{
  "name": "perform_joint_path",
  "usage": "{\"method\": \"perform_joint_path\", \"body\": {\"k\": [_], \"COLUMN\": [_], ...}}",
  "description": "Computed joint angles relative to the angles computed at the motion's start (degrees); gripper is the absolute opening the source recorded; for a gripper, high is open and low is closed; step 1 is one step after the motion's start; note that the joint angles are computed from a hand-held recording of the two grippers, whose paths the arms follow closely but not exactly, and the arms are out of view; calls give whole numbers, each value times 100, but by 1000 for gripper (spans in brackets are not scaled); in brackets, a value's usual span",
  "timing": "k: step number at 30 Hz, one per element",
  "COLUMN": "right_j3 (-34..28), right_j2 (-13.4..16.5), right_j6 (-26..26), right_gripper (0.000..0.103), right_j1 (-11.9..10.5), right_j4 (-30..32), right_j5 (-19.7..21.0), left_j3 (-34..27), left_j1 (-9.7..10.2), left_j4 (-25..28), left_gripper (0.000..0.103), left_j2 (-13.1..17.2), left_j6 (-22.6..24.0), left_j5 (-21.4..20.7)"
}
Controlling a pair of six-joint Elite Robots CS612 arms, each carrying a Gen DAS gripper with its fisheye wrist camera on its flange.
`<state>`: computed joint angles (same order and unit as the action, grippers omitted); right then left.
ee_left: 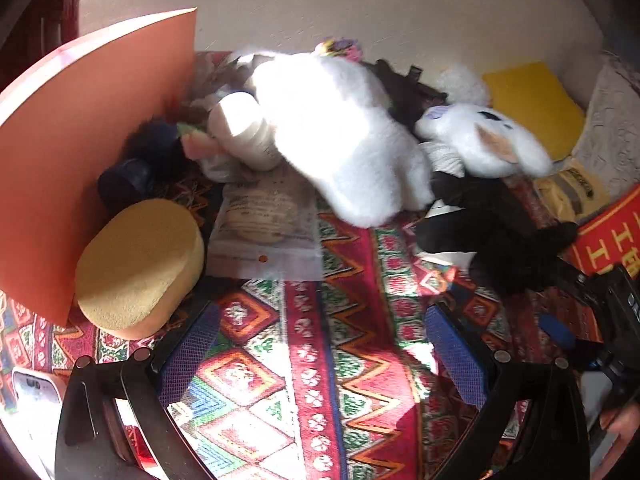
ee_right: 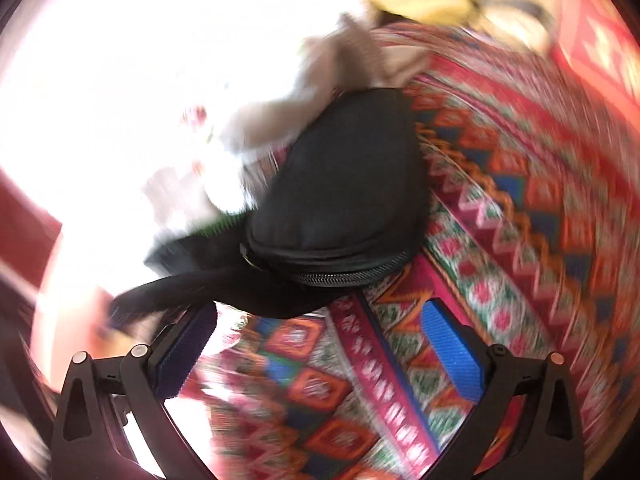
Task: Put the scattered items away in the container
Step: 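Lift both tools off the bedspread and raise them above the items, then grasp the black pouch with the right tool while the left tool grasps a black glove, drop both in box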
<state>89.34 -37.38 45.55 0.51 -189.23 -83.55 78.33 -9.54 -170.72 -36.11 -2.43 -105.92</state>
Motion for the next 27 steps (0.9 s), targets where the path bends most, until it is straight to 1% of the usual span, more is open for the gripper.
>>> {"method": "perform_joint_path", "body": {"k": [2, 3, 4, 5, 7, 8, 9, 11, 12, 13, 14, 15, 16, 17, 18, 19, 20, 21, 23, 26, 27], "right_j3": [0, -10, 5, 45, 79, 13, -114, -385, -597, -834, -943, -986, -969, -935, -895, -846, -788, -704, -532, -300, -261], "right_j2": [104, 215, 253, 217, 51, -23, 17, 264, 438, 578, 636, 616, 564, 552, 566, 556, 517, 457, 393, 384, 376], "right_j6": [993, 1496, 1774, 1922, 2032, 2063, 1939, 1790, 1866, 1953, 1912, 1788, 1744, 1799, 1966, 2105, 2131, 2150, 2404, 3205, 3375], "right_gripper": [102, 102, 102, 102, 102, 102, 102, 102, 102, 102, 102, 97, 49, 34, 29, 25, 24, 24, 24, 24, 24], "right_j1": [-121, -214, -267, -261, -218, -183, -233, -382, -455, -466, -450, -409, -364, -353, -360, -360, -346, -325, -307, -309, -310], "right_j4": [-469, -906, -1103, -1060, -587, -263, -179, -354, -233, 78, 269, 455, 499, 342, 24, -224, -387, -573, -1095, -2298, -2660], "right_j5": [770, 1016, 1022, 796, 132, 40, 140, 687, 1213, 1542, 1632, 1481, 1252, 1216, 1310, 1349, 1303, 1226, 1258, 1564, 1642], "left_j3": [72, 61, -21, -136, -353, -500, -634, -809, -952, -1134, -1338, -1490, -1562, -1617, -1626, -1544, -1430, -1321, -1089, -689, -579], "left_j1": [-56, -74, -81, -101, -145, -170, -203, -244, -266, -272, -245, -218, -218, -213, -201, -205, -211, -193, -140, -47, -9], "left_j4": [-178, -157, 61, 258, 494, 593, 624, 666, 757, 910, 1129, 1278, 1360, 1476, 1524, 1454, 1351, 1263, 1033, 424, 208], "left_gripper": [103, 103, 103, 103, 103, 103, 103, 103, 103, 103, 101, 82, 54, 53, 44, 24, 16, 9, 9, 9, 9], "left_j2": [-89, -110, -115, -68, 85, 182, 286, 407, 481, 572, 667, 734, 750, 750, 737, 678, 600, 527, 381, 106, 19], "left_j6": [475, 669, 810, 913, 1028, 1037, 1011, 810, 621, 384, 158, -77, -311, -473, -557, -568, -545, -552, -659, -872, -932], "left_j5": [-237, -410, -601, -756, -1005, -1092, -1098, -1028, -934, -923, -1087, -1196, -1081, -1024, -1085, -1083, -1121, -1361, -1959, -2739, -2928]}}
